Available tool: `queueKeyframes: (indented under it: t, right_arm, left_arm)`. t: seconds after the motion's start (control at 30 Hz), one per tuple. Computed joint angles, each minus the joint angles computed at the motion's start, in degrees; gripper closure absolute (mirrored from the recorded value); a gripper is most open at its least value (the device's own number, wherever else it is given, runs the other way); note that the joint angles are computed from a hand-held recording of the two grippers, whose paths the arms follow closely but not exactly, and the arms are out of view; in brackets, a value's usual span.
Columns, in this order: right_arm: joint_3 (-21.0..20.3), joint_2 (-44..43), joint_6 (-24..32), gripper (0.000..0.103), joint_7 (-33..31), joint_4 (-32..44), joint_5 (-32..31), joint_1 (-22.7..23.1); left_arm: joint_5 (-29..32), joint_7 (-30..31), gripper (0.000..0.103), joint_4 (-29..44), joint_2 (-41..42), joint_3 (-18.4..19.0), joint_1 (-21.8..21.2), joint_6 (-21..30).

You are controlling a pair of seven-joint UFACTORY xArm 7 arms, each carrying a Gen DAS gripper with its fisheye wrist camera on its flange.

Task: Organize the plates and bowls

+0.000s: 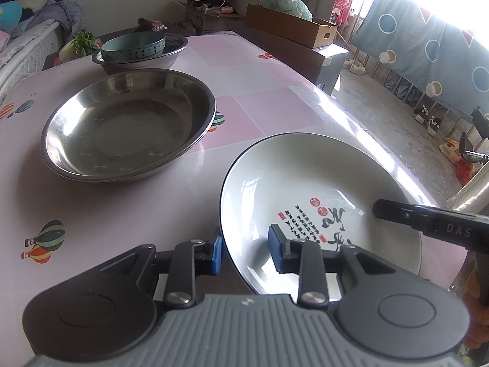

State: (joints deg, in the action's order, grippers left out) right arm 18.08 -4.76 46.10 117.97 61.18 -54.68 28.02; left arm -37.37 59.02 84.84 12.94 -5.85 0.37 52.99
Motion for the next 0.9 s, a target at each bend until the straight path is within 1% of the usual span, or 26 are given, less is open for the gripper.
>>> queueKeyframes:
  t: [0.43,0.9]
  right_arm:
    - [0.1,-0.8,-2.0,0.088,3.3,-1.9,-2.8,-0.6]
    - [0.4,-0.8,-2.0,0.088,4.9,-2.1,-3.9,-0.7]
  left_arm:
    - [0.1,-0.8,0.071,0.0,0.1,-0.1,-0.2,-0.3]
    - [0.1,-1.0,0.071,0.2,0.3,-0.1,-0.1,-0.2]
